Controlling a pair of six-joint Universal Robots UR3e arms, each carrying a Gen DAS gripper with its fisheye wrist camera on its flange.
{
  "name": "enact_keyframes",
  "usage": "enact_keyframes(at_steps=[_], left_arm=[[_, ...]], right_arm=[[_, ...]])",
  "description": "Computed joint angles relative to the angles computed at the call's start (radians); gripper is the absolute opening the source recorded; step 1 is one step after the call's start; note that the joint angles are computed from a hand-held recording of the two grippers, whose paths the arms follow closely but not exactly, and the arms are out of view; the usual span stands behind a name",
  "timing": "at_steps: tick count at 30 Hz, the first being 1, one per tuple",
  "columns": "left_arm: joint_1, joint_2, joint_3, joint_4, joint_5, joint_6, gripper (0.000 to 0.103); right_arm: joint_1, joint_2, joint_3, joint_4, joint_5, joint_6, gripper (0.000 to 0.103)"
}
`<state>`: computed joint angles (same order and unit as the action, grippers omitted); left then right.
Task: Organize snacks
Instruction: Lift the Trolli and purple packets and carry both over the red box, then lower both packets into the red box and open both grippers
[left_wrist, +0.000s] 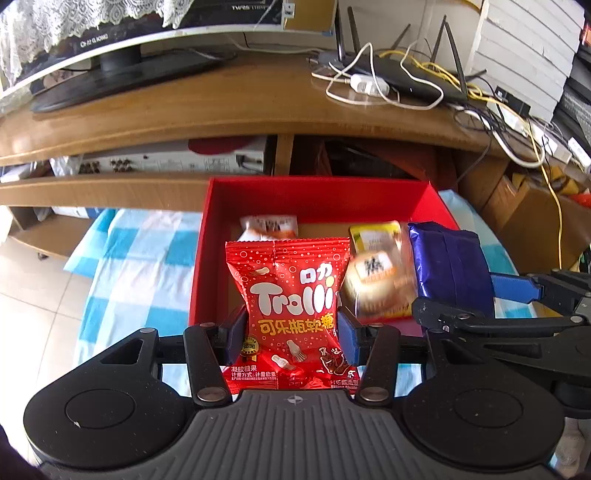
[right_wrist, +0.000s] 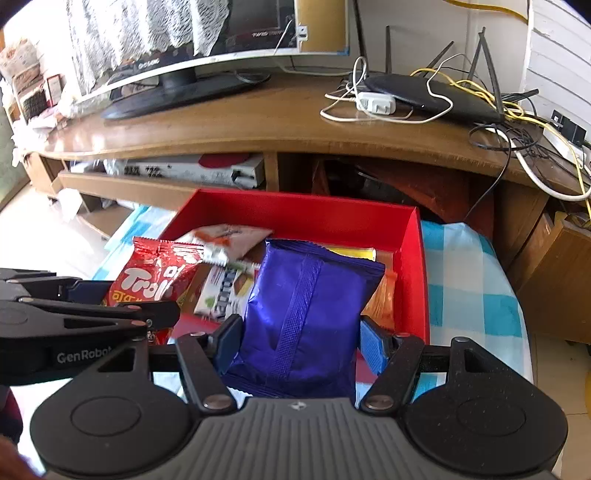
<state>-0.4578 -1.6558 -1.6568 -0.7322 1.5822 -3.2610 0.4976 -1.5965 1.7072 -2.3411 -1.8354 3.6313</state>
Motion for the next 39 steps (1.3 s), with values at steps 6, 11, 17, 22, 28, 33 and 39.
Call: enact_keyframes(at_steps=[6, 11, 17, 22, 28, 33, 39], left_arm=[[-0.001, -0.056, 0.062, 0.014, 0.021, -0.001, 0.057], [-0.005, -0.112, 0.118, 0.014, 0.032, -0.001, 0.057], [-0.012, -0.164, 0.161, 0.015, 0.053, -0.007, 0.057], [-0.008, -0.182, 0.168, 0.02, 0.055, -0.007, 0.057], [-0.01, -0.208, 0.188, 0.016, 0.062, -0.01, 0.057], [-0.01, -0.221, 0.195, 0.014, 0.067, -0.011, 0.057], [-0.005, -0.234, 0.198, 0.017, 0.068, -0.012, 0.057]], right_arm=[[-0.028, 0.043, -0.037, -0.026, -0.002, -0.031, 0.082], [-0.058, 0.061, -0.028, -0.061, 0.01, -0.04, 0.082], [-0.086, 0.087, -0.024, -0.091, 0.028, -0.06, 0.081], [-0.095, 0.11, -0.03, -0.106, 0.035, -0.069, 0.081], [-0.1, 0.123, -0.03, -0.112, 0.039, -0.072, 0.081], [-0.104, 0.135, -0.037, -0.109, 0.044, -0.076, 0.081], [-0.112, 0.148, -0.036, -0.119, 0.052, -0.086, 0.081]])
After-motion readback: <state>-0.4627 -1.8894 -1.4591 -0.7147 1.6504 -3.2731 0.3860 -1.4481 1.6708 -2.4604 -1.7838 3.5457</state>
